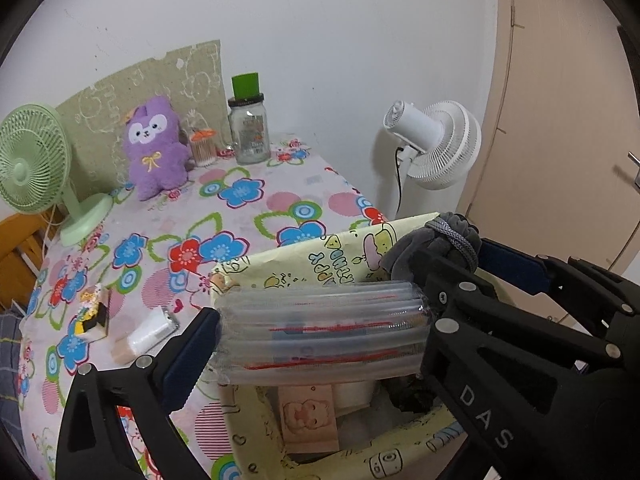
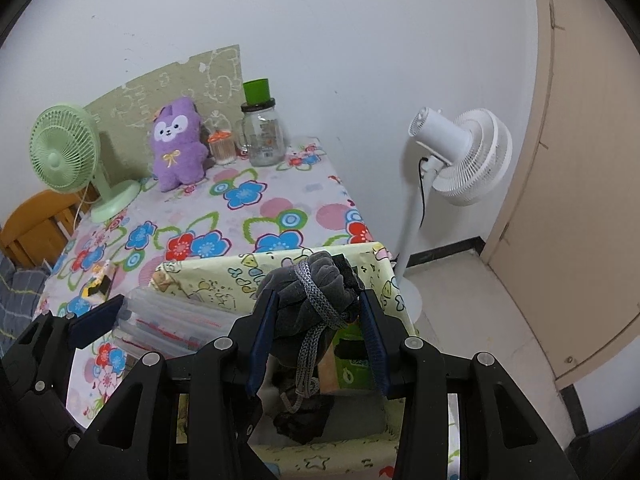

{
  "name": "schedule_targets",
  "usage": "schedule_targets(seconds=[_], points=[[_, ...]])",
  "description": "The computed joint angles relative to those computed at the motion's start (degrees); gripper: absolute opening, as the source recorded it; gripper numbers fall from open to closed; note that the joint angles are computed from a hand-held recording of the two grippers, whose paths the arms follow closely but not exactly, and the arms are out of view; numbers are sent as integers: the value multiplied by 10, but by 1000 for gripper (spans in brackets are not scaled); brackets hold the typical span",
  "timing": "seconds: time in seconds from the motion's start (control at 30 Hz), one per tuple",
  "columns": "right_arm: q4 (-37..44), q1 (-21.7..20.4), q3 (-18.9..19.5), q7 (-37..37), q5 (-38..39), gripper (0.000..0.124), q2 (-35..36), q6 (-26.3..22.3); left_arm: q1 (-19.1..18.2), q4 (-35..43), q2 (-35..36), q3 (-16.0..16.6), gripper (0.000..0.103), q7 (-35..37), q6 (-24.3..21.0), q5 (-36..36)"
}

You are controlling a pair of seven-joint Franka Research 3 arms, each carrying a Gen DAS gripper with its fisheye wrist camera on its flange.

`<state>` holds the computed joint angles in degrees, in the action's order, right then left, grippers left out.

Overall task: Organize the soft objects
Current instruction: 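Lower the bags and glove into the box and open both grippers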

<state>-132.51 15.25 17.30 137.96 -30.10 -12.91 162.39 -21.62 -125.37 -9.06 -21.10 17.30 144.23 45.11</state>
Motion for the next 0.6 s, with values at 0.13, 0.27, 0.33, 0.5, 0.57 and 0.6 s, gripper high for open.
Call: schedule_targets(seconds=[0.13,0.27,0.33,0.5,0.57,0.6], points=[[4,-1,-3,-1,-4,46,8,2,-2,8,13,4,103,21,0,-11],[4,2,-7,-5,-1,49,10,3,-5,14,24,7,103,35,-1,-19],[4,1,-6,-2,-6,57,10,7,-6,15,27,9,103,40,0,-22],[1,-8,-6,13,-19,71,12,27,-8,15,29,10,103,47,5,-26],[2,-1,-11,-5,-7,72,15,28,-9,15,27,10,103,46,3,-22],[2,3,-15,-18,3,72,16,31,-9,13,26,10,103,46,3,-20]])
